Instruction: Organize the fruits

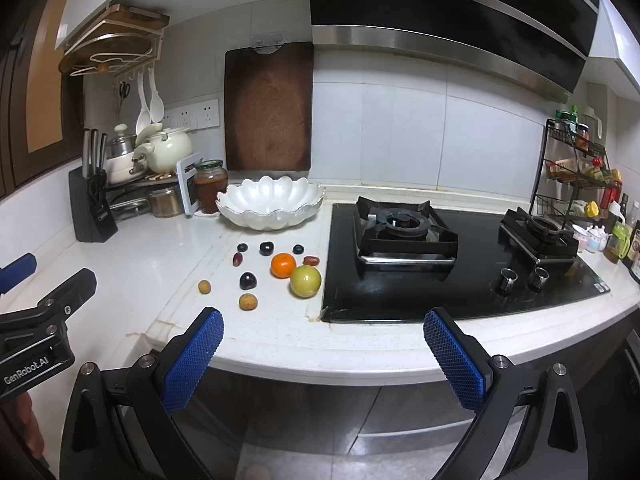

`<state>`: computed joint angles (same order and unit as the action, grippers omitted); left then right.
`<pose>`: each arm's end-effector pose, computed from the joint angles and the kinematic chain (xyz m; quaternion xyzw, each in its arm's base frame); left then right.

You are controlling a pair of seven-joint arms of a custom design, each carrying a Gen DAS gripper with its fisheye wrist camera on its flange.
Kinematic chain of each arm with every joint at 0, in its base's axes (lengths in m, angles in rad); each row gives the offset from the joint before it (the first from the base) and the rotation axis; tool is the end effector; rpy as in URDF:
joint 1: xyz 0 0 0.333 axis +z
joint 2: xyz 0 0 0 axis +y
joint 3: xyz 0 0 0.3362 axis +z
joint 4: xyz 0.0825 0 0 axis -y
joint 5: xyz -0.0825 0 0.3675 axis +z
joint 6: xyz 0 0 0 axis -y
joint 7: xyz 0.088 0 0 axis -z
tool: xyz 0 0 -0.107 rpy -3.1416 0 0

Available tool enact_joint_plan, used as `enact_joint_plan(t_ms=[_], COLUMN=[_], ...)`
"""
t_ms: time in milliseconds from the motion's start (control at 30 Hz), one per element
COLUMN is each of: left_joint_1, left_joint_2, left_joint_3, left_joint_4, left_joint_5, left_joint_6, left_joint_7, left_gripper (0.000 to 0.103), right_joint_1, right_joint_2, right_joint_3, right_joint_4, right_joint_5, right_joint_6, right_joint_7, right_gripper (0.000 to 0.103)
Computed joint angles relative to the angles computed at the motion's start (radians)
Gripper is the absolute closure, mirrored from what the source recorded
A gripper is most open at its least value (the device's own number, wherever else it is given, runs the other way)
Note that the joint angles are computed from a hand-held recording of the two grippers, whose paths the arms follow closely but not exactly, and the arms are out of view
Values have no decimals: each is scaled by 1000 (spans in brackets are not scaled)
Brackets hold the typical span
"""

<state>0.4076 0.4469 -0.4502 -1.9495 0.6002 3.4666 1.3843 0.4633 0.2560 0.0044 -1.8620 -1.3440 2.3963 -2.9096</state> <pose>0.6473 -0.0503 0.4348 -0.4735 0.7048 -0.4134 0.3290 0.5738 0.2810 0.4431 -0.4828 0.7236 -0.4147 0.2671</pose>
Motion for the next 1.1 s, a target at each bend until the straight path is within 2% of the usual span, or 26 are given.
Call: enact_joint_plan(t_ms=[433,667,900,1000,1100], left_joint_1=[-3,17,12,-22,-3], left_joint_2=[-6,8,25,29,56], left_joint_3=[1,-24,-29,1,-32], left_joint_4=[2,13,29,42,72], left_joint_5=[-3,3,-24,-61,-73], left_joint_6=[-5,-18,-43,-48,-71], left_joint_7=[-2,5,46,81,118], left_gripper=[0,0,0,0,0], right_joint_1=[-3,-8,-10,-10,-6], right_joint_2=[-4,-6,14,28,51], right_joint_3=[-1,0,-2,-8,-18], right_joint_4=[-6,-13,9,26,55], right_joint_5=[0,5,45,62,78], right_joint_6=[6,10,22,38,47], right_joint_7=[-2,-6,-41,-63,-81], right_gripper=[1,1,1,1,1])
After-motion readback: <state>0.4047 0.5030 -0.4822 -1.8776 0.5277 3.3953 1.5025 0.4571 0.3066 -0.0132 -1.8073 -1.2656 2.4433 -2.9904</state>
